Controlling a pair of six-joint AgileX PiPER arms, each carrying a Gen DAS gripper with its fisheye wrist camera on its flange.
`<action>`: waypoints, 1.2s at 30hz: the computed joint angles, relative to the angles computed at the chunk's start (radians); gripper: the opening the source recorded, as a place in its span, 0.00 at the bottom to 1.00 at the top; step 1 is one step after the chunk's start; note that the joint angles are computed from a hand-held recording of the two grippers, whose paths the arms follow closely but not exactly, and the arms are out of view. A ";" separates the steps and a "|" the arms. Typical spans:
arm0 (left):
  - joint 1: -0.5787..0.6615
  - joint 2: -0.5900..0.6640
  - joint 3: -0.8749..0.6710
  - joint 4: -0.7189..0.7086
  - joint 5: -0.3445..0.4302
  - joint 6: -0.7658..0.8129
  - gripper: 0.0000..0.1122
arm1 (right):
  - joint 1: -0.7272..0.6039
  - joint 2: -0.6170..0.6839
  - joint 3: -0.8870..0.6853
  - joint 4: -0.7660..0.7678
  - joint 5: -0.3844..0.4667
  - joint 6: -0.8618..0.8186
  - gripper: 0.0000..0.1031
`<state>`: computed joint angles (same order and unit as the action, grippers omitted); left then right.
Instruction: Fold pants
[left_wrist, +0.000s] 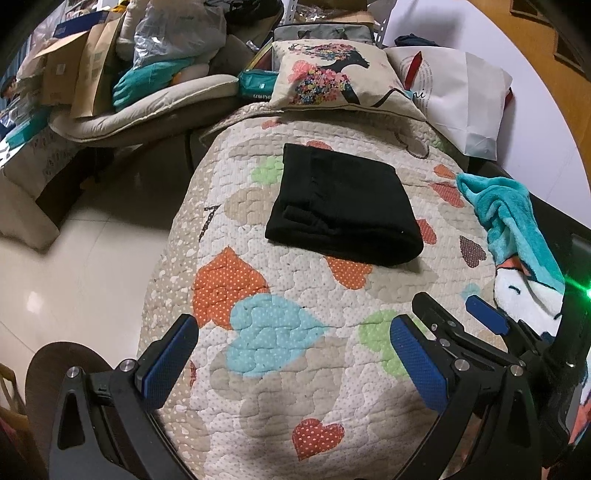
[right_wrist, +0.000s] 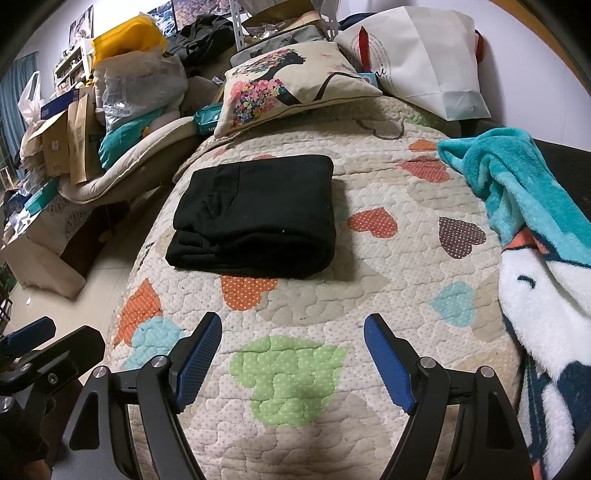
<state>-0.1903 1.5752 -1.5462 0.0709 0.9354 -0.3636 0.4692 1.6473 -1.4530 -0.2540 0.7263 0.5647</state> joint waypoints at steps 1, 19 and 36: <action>0.003 0.001 0.000 -0.004 0.001 0.001 0.92 | 0.000 0.000 0.001 -0.001 0.001 0.001 0.81; 0.028 0.011 0.000 -0.046 0.003 0.020 0.92 | -0.004 0.018 -0.012 0.016 0.010 -0.022 0.81; 0.039 0.017 0.015 -0.056 -0.011 0.028 0.92 | 0.002 0.023 -0.015 0.010 0.014 -0.013 0.81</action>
